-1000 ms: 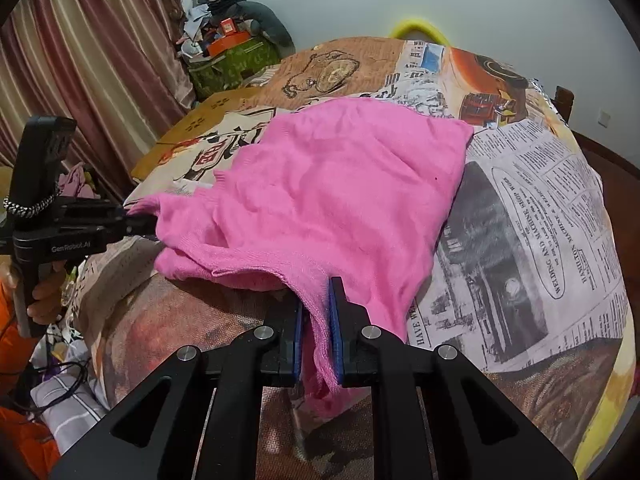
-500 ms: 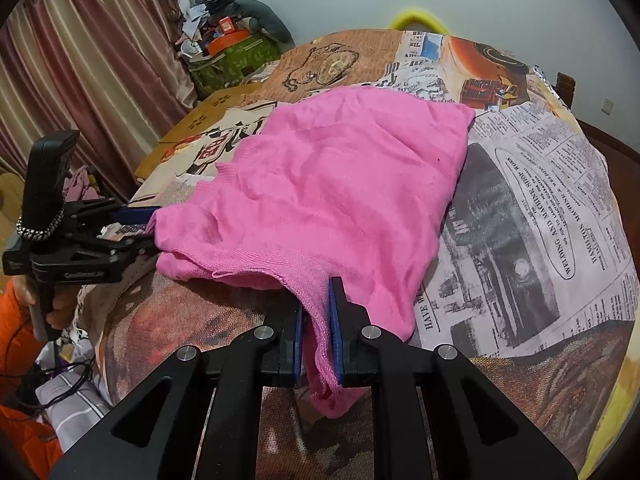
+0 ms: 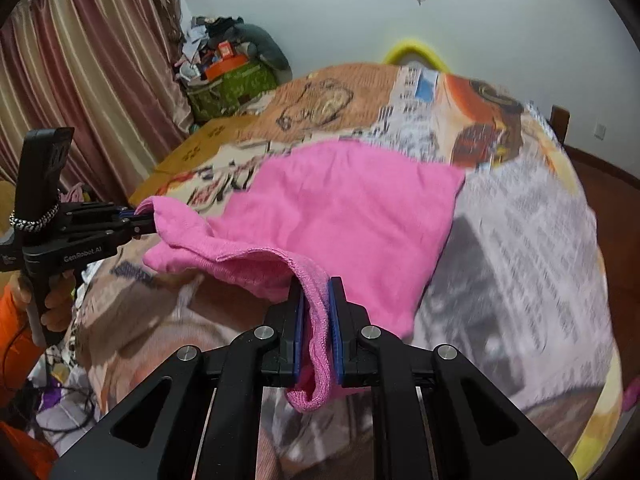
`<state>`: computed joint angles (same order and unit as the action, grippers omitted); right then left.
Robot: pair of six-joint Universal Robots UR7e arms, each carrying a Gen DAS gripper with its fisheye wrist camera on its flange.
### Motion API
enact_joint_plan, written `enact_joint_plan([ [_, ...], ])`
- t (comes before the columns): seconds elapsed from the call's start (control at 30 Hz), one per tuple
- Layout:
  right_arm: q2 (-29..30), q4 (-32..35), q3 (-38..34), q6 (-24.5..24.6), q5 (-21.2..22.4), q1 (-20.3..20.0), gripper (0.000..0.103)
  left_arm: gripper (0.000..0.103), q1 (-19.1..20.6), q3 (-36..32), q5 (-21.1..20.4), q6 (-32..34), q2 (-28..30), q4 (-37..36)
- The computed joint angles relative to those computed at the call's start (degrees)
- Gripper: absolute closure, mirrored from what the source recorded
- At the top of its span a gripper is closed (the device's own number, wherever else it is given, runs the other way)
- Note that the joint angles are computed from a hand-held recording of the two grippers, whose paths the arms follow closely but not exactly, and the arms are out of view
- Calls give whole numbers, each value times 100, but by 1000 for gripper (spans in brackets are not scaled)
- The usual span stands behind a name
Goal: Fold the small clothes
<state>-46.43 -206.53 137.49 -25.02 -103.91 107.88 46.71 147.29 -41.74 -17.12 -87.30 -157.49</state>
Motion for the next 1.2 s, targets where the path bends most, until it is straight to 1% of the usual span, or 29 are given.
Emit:
enact_joint_plan([
  [0.13, -12, 100, -281, -66, -1, 16, 93, 96, 205, -292, 41, 374, 312, -395],
  [0.23, 43, 206, -532, -114, -35, 2, 93, 96, 436, -563, 28, 625, 553, -668],
  [0.27, 65, 254, -626, -140, -34, -23, 93, 96, 508, -647, 30, 650, 623, -760],
  [0.37, 161, 381, -872, -200, -32, -113, 93, 96, 789, -924, -197, 782, 851, -1090],
  [0.47, 302, 540, -1163, -224, -38, -220, 93, 96, 970, -1202, -132, 1084, 1230, -1374],
  [0.63, 461, 740, -1550, -295, -54, -333, 93, 96, 1282, -1622, -219, 1467, 1673, -1540],
  [0.7, 484, 979, -1730, -235, -10, -417, 93, 95, 1433, -1824, -190, 1450, 1857, -1431],
  [0.77, 504, 1284, -1901, -79, 69, -514, 91, 94, 1631, -2043, -272, 1294, 2011, -1200],
  [0.8, 528, 1374, -1963, -17, 53, -547, 91, 87, 1700, -2117, -293, 1212, 2059, -1104],
  [0.83, 576, 1459, -2044, 21, -28, -563, 91, 84, 1784, -2199, -331, 1119, 2104, -977],
  [0.87, 625, 1512, -2112, 35, -112, -573, 87, 74, 1881, -2280, -347, 1027, 2157, -890],
  [0.9, 659, 1532, -2160, 64, -171, -585, 80, 67, 1929, -2303, -351, 1003, 2179, -921],
  [0.97, 688, 1401, -2174, 130, -127, -647, 71, 60, 2010, -2305, -347, 985, 2203, -1106],
  [1.0, 688, 1275, -2149, 149, -98, -677, 68, 59, 2039, -2305, -335, 975, 2199, -1165],
  [1.13, 621, 1116, -2080, 135, -78, -725, 65, 57, 2040, -2248, -280, 995, 2084, -1164],
  [1.2, 552, 1004, -1966, 55, -105, -703, 63, 50, 1974, -2140, -216, 1032, 2000, -1196],
])
